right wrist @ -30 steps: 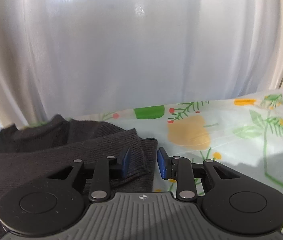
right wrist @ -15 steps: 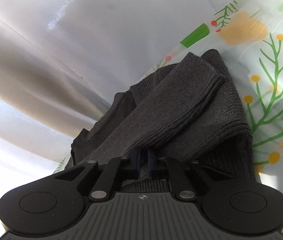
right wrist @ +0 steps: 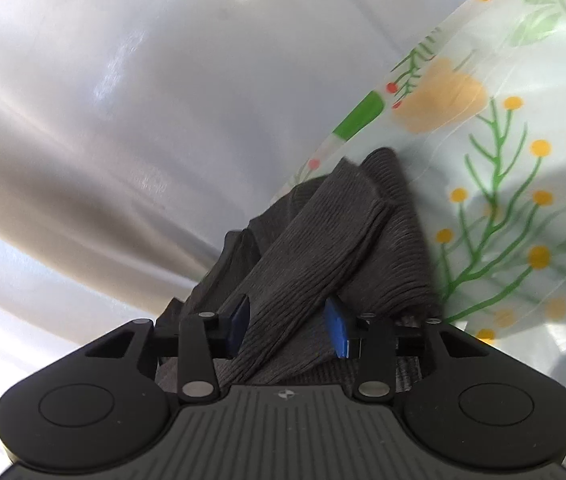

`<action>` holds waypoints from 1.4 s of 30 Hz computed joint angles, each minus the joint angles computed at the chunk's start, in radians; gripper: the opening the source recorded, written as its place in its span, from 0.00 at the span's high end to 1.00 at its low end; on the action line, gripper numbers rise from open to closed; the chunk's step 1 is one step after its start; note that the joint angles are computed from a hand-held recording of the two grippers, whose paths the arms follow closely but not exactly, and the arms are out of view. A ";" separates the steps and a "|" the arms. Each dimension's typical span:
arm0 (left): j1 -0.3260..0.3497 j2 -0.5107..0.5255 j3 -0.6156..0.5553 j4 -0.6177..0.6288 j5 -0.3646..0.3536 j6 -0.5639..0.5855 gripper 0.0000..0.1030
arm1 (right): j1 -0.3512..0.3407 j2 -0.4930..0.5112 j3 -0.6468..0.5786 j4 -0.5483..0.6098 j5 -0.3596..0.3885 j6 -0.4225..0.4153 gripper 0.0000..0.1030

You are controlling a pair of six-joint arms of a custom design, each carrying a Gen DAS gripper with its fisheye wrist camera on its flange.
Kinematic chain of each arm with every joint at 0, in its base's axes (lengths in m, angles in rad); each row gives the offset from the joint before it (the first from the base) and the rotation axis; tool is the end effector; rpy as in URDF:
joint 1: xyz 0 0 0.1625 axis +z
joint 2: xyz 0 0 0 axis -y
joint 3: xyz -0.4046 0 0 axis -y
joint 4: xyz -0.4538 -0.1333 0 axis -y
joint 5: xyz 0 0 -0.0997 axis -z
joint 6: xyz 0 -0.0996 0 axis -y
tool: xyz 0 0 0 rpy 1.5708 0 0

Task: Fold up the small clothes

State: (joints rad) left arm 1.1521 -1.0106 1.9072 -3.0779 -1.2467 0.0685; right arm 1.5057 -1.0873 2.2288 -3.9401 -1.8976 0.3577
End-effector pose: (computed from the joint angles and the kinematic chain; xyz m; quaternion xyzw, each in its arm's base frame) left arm -0.1070 -0.6464 0.1305 0.1800 0.9252 -0.3189 0.0999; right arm 0.0686 -0.5049 0.1703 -0.2609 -0.7689 0.5817 0.0487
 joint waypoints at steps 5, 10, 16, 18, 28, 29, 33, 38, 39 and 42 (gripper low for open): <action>0.022 0.049 -0.066 0.045 -0.023 -0.051 0.54 | -0.023 -0.013 -0.009 0.047 0.003 0.033 0.84; 0.022 0.087 -0.117 0.015 0.055 -0.052 0.77 | -0.031 -0.003 -0.028 0.061 0.014 0.030 0.94; 0.038 0.107 -0.158 0.037 0.047 -0.038 0.79 | 0.006 0.009 -0.045 0.048 -0.127 -0.056 1.00; 0.034 0.110 -0.159 0.038 0.051 0.006 0.79 | 0.002 0.012 -0.047 0.046 -0.127 -0.097 1.00; 0.039 -0.029 -0.095 0.203 0.053 0.126 0.61 | 0.089 -0.005 -0.003 0.052 -0.324 -0.295 1.00; 0.035 -0.050 -0.071 0.180 0.091 0.161 0.58 | 0.102 -0.016 0.017 0.069 -0.330 -0.310 0.97; -0.004 -0.101 0.037 -0.101 0.328 0.419 0.43 | 0.161 -0.074 0.132 0.140 -0.337 -0.337 0.87; -0.021 -0.233 0.123 -0.150 0.437 0.526 0.40 | 0.219 -0.194 0.294 0.259 -0.305 -0.226 0.72; -0.030 -0.257 0.136 -0.175 0.469 0.567 0.37 | 0.236 -0.217 0.319 0.297 -0.311 -0.205 0.71; -0.068 -0.274 0.173 -0.356 0.582 0.745 0.34 | 0.276 -0.283 0.385 0.375 -0.328 -0.172 0.62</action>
